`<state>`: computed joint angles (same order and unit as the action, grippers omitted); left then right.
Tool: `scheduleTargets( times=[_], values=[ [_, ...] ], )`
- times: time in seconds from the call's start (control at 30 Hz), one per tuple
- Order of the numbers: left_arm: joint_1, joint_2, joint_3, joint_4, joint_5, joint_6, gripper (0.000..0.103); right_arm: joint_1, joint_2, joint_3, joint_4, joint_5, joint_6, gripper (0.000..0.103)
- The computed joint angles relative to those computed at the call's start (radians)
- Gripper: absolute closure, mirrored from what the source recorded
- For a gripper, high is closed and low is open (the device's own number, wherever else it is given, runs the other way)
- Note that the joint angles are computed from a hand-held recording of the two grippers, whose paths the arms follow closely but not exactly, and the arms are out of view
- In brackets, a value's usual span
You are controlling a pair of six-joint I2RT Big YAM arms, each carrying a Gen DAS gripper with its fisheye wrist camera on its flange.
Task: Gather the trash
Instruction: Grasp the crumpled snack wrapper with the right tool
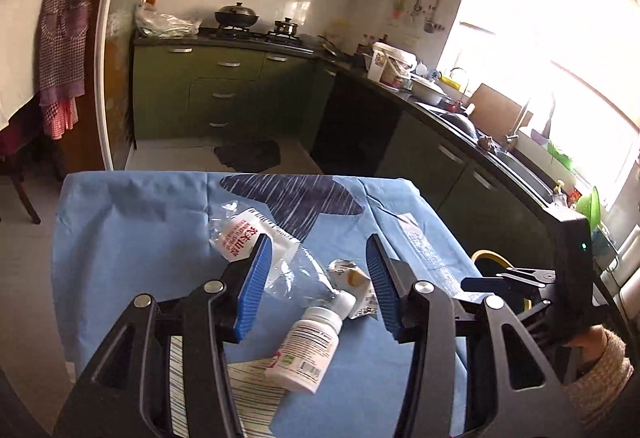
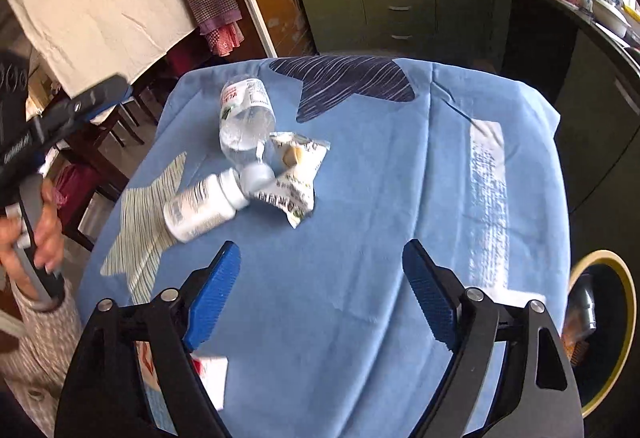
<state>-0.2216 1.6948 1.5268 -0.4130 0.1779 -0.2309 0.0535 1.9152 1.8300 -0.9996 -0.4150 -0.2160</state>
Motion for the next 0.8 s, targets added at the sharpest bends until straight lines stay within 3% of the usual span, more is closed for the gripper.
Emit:
scheduleTargets(
  times=[0.07,0.2,0.33,0.5,0.67,0.8],
  values=[
    [0.011,-0.003,-0.023,0.029,0.008,-0.016,0.056,0.013,0.083,0.126,-0.070,-0.016,0.041,0.029],
    [0.012,-0.012,-0.053,0.066,-0.056,-0.022,0.051,0.031,0.254,0.385,-0.246,-0.023,0.080,0.032],
    [0.022,0.001,-0.050,0.055,-0.005,-0.053,0.051,0.045,0.366,0.547,-0.358,-0.023,0.091,0.038],
    [0.021,-0.001,-0.061,0.065,-0.007,-0.041,0.051,0.059,0.427,0.638,-0.405,-0.026,0.087,0.043],
    [0.022,0.004,-0.063,0.066,0.004,-0.045,0.050,0.072,0.461,0.680,-0.436,-0.014,0.086,0.055],
    [0.022,0.007,-0.062,0.061,0.009,-0.045,0.050,0.072,0.457,0.660,-0.429,-0.018,0.080,0.076]
  ],
)
